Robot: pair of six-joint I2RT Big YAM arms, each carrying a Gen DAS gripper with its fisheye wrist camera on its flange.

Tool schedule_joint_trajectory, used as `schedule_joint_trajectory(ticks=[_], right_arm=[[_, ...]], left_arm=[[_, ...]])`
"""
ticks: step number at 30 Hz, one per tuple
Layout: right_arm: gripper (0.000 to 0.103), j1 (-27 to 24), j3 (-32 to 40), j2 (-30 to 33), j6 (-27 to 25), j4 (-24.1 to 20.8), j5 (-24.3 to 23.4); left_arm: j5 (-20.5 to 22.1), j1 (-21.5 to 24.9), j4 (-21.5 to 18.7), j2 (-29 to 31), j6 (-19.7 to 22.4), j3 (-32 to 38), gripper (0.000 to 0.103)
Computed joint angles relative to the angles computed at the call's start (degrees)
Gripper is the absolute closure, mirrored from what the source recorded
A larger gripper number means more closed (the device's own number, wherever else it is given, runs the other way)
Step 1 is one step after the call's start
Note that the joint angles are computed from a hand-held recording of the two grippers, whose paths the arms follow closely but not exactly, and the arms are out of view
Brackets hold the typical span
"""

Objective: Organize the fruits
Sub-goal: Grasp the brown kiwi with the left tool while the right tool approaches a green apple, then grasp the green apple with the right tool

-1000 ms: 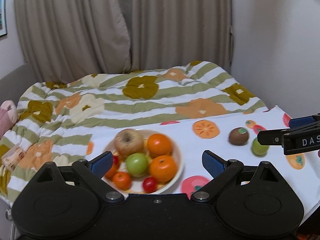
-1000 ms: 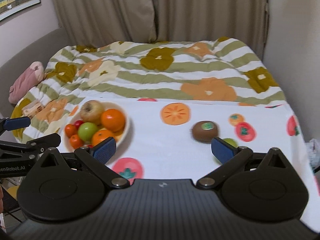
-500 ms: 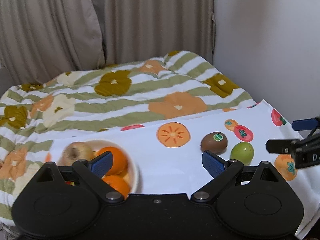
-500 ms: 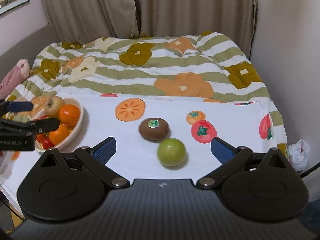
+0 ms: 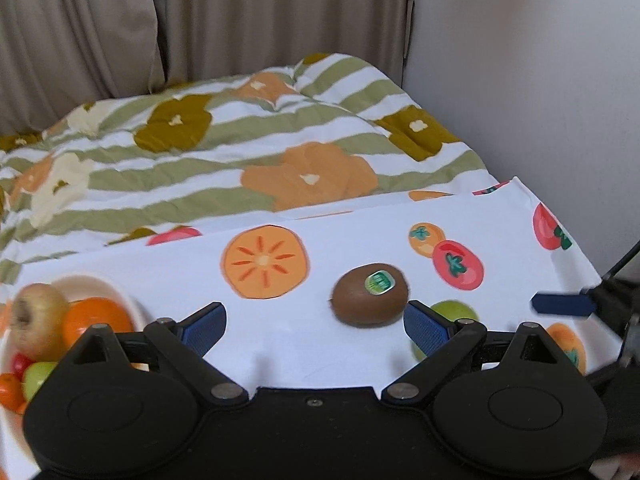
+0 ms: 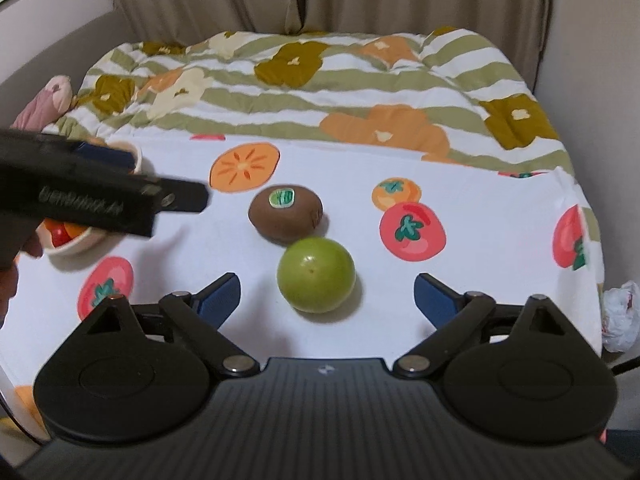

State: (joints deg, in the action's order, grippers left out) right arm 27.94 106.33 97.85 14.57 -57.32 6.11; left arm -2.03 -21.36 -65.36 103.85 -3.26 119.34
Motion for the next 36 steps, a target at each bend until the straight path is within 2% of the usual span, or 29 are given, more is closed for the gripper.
schedule_joint_trajectory(ticks=[9, 14, 22, 24, 27, 31, 36], right_arm=[[0.01, -1.22, -3.44, -0.09, -2.83, 3.38, -4.02], [0.015, -1.6, -4.68, -0.22, -4.06, 4.87, -5.54], [0.019, -1.9, -5.89, -0.1, -4.58, 6.91, -7.5], [0.02, -1.89, -6.15, -0.08, -4.61, 7.32, -7.75], [0.021, -1.94, -6.19, 0.07, -4.83, 7.71, -8.0], [0.023, -1.99, -5.88, 0.48, -4.85, 7.92, -7.7], [0.025, -1.88, -5.74, 0.59, -4.72, 8.34, -7.43]], left_arm=[[-1.46, -2.81, -5.45, 8.48, -4.03, 10.96, 0.006], [-2.9, -3.61, -9.14, 12.45, -5.5, 16.21, 0.012], [-4.36, -3.95, -12.13, 15.69, -8.04, 19.99, 0.016], [-4.55, -4.05, -13.11, 16.55, -8.31, 20.99, 0.021], [-4.12, -3.97, -13.44, 16.87, -9.65, 20.98, 0.03], [-3.53, -3.78, -12.21, 16.39, -11.25, 19.87, 0.032], [-3.69, -3.74, -11.52, 15.57, -10.57, 18.66, 0.034]])
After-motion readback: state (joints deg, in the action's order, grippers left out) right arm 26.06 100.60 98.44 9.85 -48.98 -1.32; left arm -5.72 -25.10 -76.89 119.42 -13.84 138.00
